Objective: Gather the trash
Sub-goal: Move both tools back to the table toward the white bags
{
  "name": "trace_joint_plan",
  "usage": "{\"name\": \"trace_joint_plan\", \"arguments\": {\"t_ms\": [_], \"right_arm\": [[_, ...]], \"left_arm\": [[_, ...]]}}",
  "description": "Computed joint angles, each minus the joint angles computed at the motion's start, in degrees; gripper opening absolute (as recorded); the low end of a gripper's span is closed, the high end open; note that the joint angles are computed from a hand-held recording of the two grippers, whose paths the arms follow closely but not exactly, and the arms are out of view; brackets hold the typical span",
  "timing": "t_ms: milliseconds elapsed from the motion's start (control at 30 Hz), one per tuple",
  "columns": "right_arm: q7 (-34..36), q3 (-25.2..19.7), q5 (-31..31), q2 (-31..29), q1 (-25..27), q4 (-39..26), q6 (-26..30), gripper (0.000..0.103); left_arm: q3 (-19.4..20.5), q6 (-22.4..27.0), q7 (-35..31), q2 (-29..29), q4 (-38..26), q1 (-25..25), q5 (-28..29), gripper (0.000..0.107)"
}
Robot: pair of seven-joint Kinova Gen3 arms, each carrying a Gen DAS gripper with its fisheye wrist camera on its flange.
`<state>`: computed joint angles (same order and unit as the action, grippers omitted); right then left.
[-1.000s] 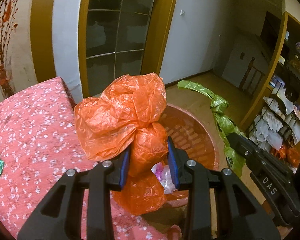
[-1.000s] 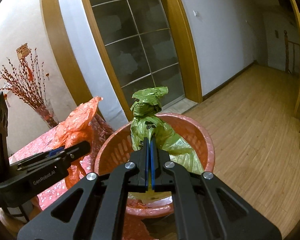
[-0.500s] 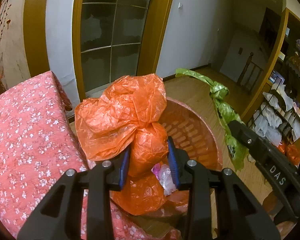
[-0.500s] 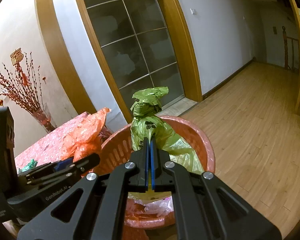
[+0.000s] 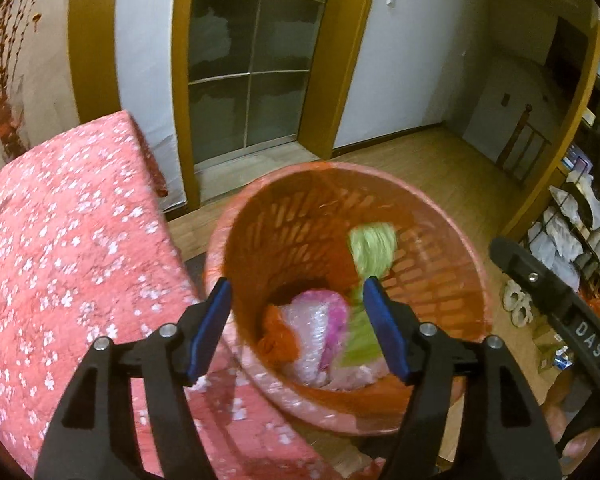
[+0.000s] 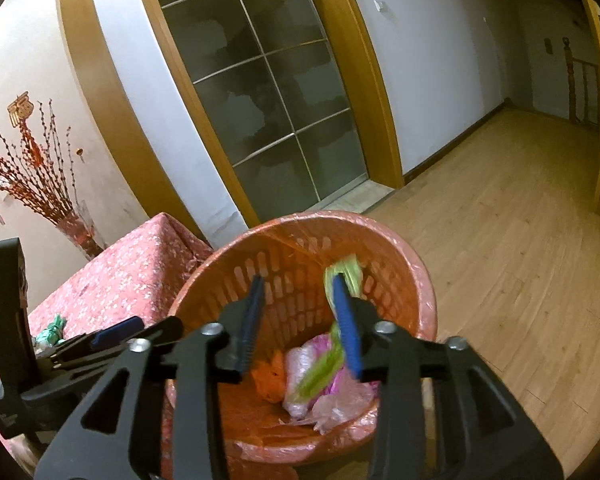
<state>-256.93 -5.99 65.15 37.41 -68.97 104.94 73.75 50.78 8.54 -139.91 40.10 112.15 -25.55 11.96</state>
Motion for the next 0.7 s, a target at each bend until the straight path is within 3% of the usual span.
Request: {"name": "trace_joint_plan", "arguments": {"t_ms": [67, 367, 567, 700], "right_arm": [[-0.07, -0.04, -0.53, 0.25, -0.05, -0.32, 0.25, 0.056], [2.16, 0.36, -1.76, 0.80, -0.63, -2.67, 1.26, 0.075], [5.37, 0.76, -2.01, 1.51, -1.05, -5.44, 1.96, 0.087], [10.96, 1.27, -2.95, 2.76, -1.00, -9.68, 2.61, 0.089]], "left_arm": [[-0.59, -0.43, 0.36, -0.34, 0.29, -0.13, 0.07, 0.070], [-1.52, -2.08, 2.14, -1.10, 1.38, -3.43, -2.05, 0.081], [-0.29, -2.36, 2.73, -2.41, 2.63, -9.71, -3.30, 0.082], [0.98, -3.86, 2.48, -2.94, 3.27, -16.19, -4.40, 0.083]]}}
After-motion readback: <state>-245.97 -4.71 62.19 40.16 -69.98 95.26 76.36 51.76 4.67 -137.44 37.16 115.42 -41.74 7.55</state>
